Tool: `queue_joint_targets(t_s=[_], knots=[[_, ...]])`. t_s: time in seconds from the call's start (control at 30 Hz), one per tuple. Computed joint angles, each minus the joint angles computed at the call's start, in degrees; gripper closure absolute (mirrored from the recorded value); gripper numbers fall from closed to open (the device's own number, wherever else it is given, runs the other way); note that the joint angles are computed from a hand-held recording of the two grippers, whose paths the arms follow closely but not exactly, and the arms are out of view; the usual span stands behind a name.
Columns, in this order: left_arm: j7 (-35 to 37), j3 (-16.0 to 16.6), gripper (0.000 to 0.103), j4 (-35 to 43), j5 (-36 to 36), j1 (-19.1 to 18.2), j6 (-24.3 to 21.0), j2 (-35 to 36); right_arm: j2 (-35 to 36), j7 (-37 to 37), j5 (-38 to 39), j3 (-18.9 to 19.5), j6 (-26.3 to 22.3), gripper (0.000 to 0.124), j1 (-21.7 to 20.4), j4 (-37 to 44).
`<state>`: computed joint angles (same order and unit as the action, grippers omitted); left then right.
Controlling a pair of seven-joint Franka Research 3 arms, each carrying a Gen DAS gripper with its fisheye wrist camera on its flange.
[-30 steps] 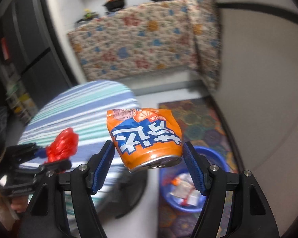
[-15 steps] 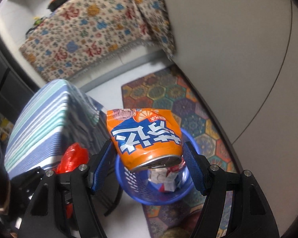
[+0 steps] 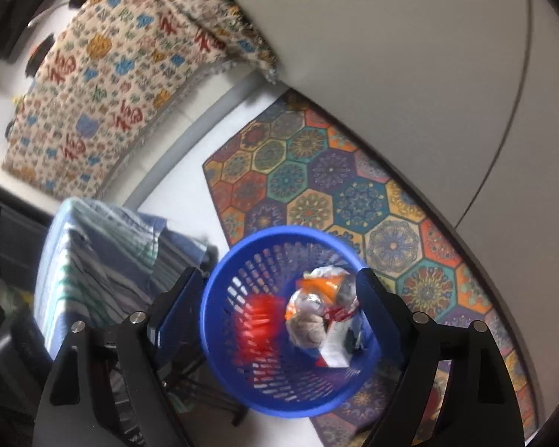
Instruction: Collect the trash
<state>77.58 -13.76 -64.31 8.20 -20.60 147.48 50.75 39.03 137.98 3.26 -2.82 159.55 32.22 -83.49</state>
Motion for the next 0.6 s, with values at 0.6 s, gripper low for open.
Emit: queue_joint_targets(t_s=[0.6], knots=[[-29.5, 9.5, 0.015, -37.6, 32.3, -8.5, 3.4, -38.4, -25.8, 25.7, -41.2, -7.8, -21.1, 0.021, 18.7, -16.8]])
